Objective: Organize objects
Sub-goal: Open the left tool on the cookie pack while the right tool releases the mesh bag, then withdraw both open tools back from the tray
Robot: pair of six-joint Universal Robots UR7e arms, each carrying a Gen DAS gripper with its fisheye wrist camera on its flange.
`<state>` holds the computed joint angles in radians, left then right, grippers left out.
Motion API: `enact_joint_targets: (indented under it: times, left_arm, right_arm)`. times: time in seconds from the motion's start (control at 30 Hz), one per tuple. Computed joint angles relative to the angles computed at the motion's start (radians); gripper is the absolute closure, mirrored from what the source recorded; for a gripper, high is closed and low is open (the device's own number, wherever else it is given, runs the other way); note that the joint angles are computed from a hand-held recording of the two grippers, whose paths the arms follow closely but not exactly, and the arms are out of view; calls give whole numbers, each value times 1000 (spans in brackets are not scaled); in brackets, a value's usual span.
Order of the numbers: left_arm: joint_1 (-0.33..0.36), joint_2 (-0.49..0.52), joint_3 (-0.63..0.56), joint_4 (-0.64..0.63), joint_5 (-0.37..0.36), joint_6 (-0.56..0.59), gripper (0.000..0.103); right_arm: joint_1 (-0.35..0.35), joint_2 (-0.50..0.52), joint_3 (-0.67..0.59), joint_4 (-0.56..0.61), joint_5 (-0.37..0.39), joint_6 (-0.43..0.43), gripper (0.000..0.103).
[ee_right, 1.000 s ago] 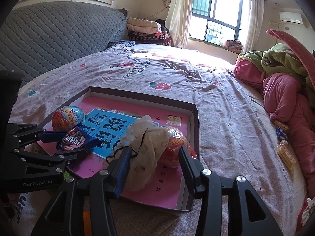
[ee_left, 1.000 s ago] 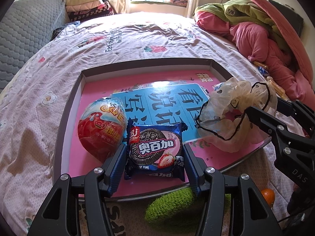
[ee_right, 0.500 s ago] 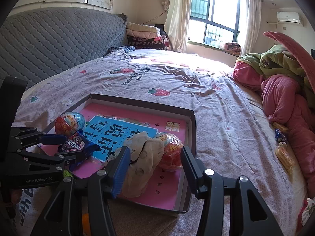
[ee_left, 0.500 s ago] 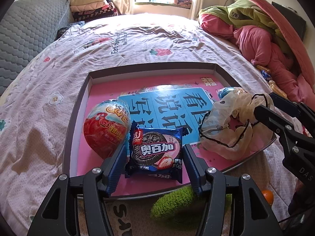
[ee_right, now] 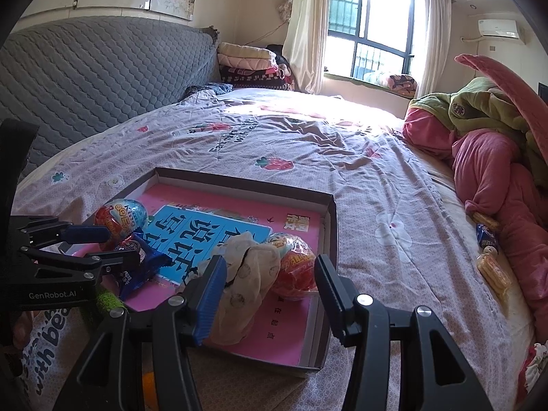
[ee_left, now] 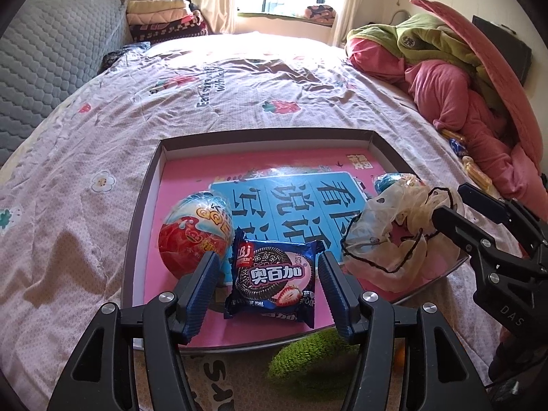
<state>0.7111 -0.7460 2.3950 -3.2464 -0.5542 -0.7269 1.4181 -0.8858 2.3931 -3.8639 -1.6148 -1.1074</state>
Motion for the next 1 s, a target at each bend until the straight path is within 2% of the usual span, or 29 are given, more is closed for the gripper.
enact_joint_targets:
  times: [0.2, 0.63, 0.8, 1.0]
  left_arm:
    - [-25, -22, 17, 11, 11, -23, 41]
    - [-96, -72, 66, 95, 51, -159, 41]
    - [-134, -91, 78, 151, 76, -225, 41]
    - [-183, -87, 95, 187, 72, -317, 41]
  right_arm:
    - [-1, -7, 10, -8, 19, 2, 48]
    - [0, -50, 33, 18, 62, 8, 47]
    - [0, -70, 44, 22, 83, 13, 46]
    - [2, -95, 59, 39, 105, 13, 46]
